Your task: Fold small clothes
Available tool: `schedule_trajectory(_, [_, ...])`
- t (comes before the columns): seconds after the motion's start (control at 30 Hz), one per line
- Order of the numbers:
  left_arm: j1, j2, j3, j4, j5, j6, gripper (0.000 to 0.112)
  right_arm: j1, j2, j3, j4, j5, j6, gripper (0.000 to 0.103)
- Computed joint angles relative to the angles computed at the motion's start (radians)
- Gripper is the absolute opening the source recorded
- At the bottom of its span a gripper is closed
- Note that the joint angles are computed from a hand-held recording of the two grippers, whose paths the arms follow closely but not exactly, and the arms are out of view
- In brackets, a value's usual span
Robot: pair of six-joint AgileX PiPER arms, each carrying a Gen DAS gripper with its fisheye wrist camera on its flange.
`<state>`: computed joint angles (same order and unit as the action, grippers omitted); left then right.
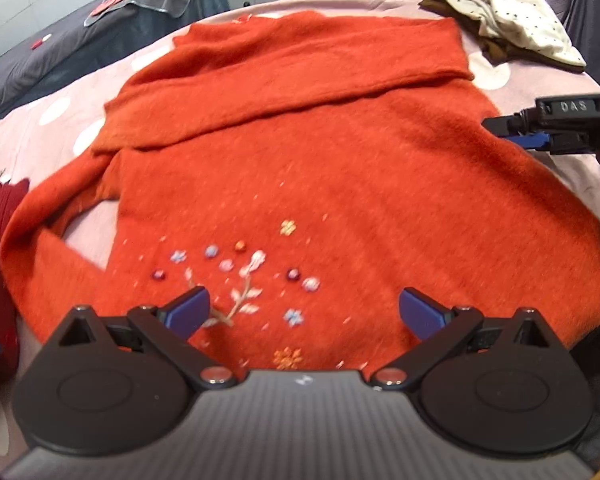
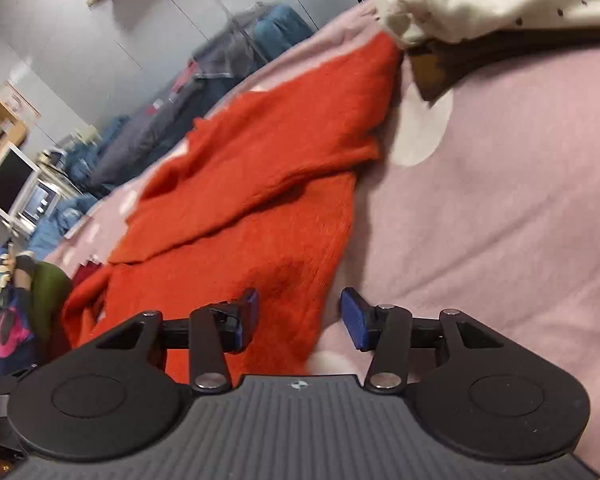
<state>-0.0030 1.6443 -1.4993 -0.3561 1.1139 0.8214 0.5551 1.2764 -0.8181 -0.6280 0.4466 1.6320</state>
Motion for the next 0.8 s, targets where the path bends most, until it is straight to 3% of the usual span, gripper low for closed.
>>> schedule_trajectory(0.03, [0.005,0.0,0.0,-0.002,-0.002,-0.002,0.103,0.022,0.008,0.005,-0.055,-0.009,0.06,0.034])
schedule_trajectory(0.07, [0.01,0.001,0.0,-0.006,-0.003,-0.001,0.103,0.027,0.011,0.004,-0.07,-0.004,0.08,0.014])
schedule_trajectory(0.13, [0.019,0.0,-0.006,-0.018,-0.004,-0.007,0.103,0.02,-0.014,-0.026,-0.019,0.084,0.0,0.014])
schedule_trajectory(0.17, [0.028,-0.001,-0.009,-0.03,0.0,-0.003,0.103,0.034,-0.034,-0.05,-0.033,0.169,-0.02,0.004])
schedule_trajectory(0.23, [0.043,-0.001,-0.02,-0.043,0.013,0.005,0.103,0.079,-0.04,-0.114,-0.071,0.358,-0.083,0.0])
schedule_trajectory(0.3, [0.045,-0.006,-0.016,-0.034,-0.005,-0.006,0.103,0.117,-0.047,-0.148,-0.11,0.513,-0.129,0.0])
schedule_trajectory(0.33, [0.047,-0.01,-0.011,-0.028,-0.024,-0.019,0.103,0.11,-0.058,-0.148,-0.099,0.538,-0.156,0.003])
schedule_trajectory(0.37, [0.045,-0.01,-0.011,-0.018,-0.039,-0.036,0.103,0.104,-0.081,-0.138,-0.081,0.523,-0.17,0.017])
schedule_trajectory(0.47, [0.058,0.0,-0.036,-0.005,-0.052,-0.085,0.103,0.129,-0.082,-0.144,-0.048,0.413,-0.215,0.044])
schedule_trajectory(0.6, [0.06,0.026,-0.092,0.088,-0.098,-0.165,0.096,0.137,0.012,-0.179,0.099,0.22,-0.428,0.049])
schedule_trajectory(0.7, [0.07,0.061,-0.154,0.192,-0.11,-0.265,0.089,0.138,0.133,-0.238,0.179,0.281,-0.476,0.055])
schedule_trajectory(0.8, [0.114,0.106,-0.229,0.25,-0.07,-0.357,0.084,0.15,0.098,-0.196,0.137,0.252,-0.411,0.057])
